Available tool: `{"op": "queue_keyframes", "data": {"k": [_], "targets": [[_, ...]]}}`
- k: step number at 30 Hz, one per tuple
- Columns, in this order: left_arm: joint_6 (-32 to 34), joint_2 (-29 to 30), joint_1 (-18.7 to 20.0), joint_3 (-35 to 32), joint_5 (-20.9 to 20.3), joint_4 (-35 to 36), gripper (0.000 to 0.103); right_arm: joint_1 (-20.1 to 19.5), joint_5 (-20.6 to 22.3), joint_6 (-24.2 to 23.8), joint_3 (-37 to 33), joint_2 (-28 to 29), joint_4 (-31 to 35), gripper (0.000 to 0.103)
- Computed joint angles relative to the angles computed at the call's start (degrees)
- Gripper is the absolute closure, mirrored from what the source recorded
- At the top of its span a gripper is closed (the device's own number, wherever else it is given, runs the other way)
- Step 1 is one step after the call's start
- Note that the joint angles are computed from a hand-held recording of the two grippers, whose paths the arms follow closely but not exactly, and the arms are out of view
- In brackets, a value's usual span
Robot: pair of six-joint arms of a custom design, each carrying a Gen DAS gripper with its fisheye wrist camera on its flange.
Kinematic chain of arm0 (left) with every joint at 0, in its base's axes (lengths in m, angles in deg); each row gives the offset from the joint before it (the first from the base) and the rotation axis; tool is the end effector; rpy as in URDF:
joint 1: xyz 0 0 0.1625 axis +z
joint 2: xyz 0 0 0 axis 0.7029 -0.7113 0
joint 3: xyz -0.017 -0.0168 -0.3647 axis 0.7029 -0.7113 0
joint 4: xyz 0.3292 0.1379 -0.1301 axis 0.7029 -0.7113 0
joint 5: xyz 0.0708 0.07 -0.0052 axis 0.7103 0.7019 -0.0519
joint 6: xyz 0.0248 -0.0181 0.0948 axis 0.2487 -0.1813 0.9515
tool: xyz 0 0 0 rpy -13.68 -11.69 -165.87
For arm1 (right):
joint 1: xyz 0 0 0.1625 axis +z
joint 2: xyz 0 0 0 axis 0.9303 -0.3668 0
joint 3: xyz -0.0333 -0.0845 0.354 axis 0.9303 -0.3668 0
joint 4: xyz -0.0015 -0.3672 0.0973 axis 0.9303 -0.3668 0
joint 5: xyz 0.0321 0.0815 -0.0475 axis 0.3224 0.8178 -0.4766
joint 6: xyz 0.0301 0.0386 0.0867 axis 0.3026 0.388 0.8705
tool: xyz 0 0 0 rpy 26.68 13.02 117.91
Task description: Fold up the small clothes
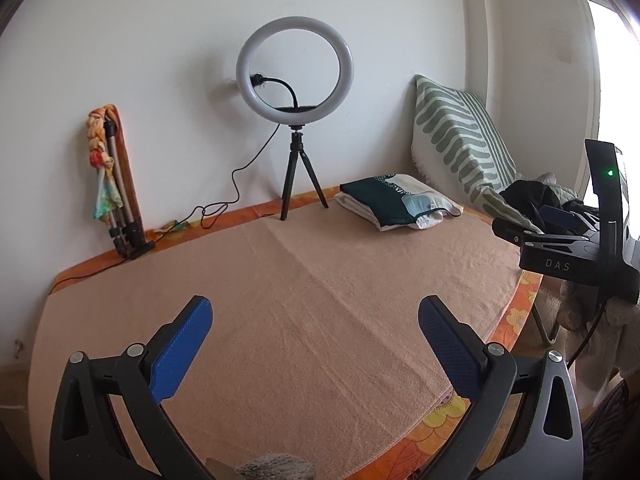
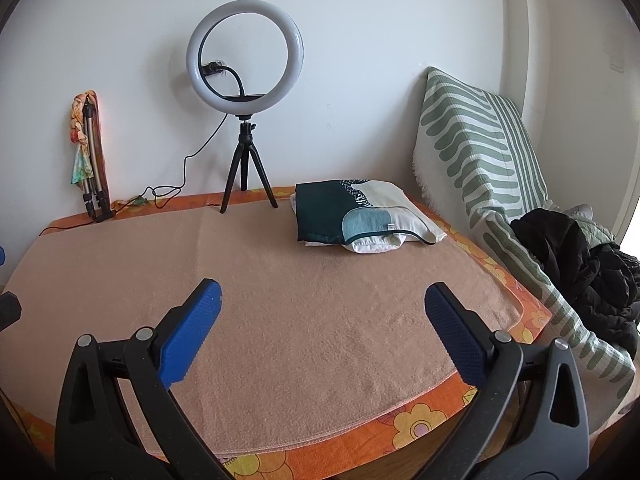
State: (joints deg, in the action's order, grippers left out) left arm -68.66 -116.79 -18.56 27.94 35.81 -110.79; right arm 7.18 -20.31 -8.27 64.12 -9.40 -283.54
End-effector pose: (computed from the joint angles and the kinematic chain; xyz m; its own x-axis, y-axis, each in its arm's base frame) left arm -0.4027 -0.4349 -0.0018 -0.6767 0.3206 -0.6627 0.7212 0.4698 -0.5091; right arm 0.0031 -0.4401 0.3792 -0.6181 0.1225 0.7765 -0.6496 0.4766 -0.5923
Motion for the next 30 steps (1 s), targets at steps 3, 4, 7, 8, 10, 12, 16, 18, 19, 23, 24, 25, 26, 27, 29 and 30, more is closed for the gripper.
{"op": "queue_keyframes", "data": {"k": [3,4,7,8,10,12,16,18,19,23,24,25,26,27,29,30], "targets": [[-1.11,-0.31,0.19,0.45,0.16,1.01,0.0,-0.36,-0.07,0.31,-0.24,0.36,0.39,0.0],[-1.35,-0.42,0.24,0.59,0.15,1.18,0.0,-0.5,0.03,0.39,-0.19,0.39,0.4,0.0],[-1.76,-0.7,0.21,0.96,0.21,1.26,0.0,-0.75,0.17,0.1,-0.32,0.54,0.54,0.0],[-1.84,-0.76,0.17,1.02,0.22,1.2,0.0,-0.76,0.19,0.27,-0.31,0.54,0.57,0.0],[-1.78,-0.89,0.17,1.07,0.04,0.99,0.0,-0.82,0.37,0.44,-0.36,0.53,0.75,0.0],[-1.44,-0.86,0.11,1.06,0.22,0.68,0.0,-0.84,0.4,0.38,-0.35,0.64,0.44,0.0],[-1.42,-0.92,0.05,1.16,0.22,0.63,0.0,-0.82,0.49,0.45,-0.48,0.75,0.52,0.0],[-1.18,-0.88,0.04,1.16,0.32,0.51,0.0,-0.79,0.41,0.45,-0.5,0.83,0.44,0.0],[-1.02,-0.83,-0.05,1.2,0.46,0.28,0.0,-0.81,0.5,0.53,-0.49,0.8,0.49,0.0],[-0.7,-0.78,-0.25,1.27,0.55,-0.24,0.0,-0.71,0.37,0.28,-0.41,1.09,0.01,0.0],[-0.94,-0.8,-0.38,1.38,0.62,-0.18,0.0,-0.7,0.36,0.32,-0.39,1.14,-0.11,0.0],[-1.01,-0.81,-0.42,1.4,0.65,-0.13,0.0,-0.69,0.38,0.44,-0.42,1.1,0.06,0.0],[-0.98,-0.79,-0.41,1.37,0.71,-0.21,0.0,-0.69,0.33,0.53,-0.32,0.94,0.18,0.0],[-0.87,-0.8,-0.39,1.36,0.68,-0.36,0.0,-0.68,0.35,0.58,-0.31,0.96,0.06,0.0],[-0.7,-0.77,-0.53,1.33,0.74,-0.44,0.0,-0.73,0.49,0.58,-0.45,1.07,0.12,0.0],[-0.62,-0.74,-0.61,1.31,0.86,-0.5,0.0,-0.81,0.6,0.51,-0.48,0.96,0.35,0.0]]}}
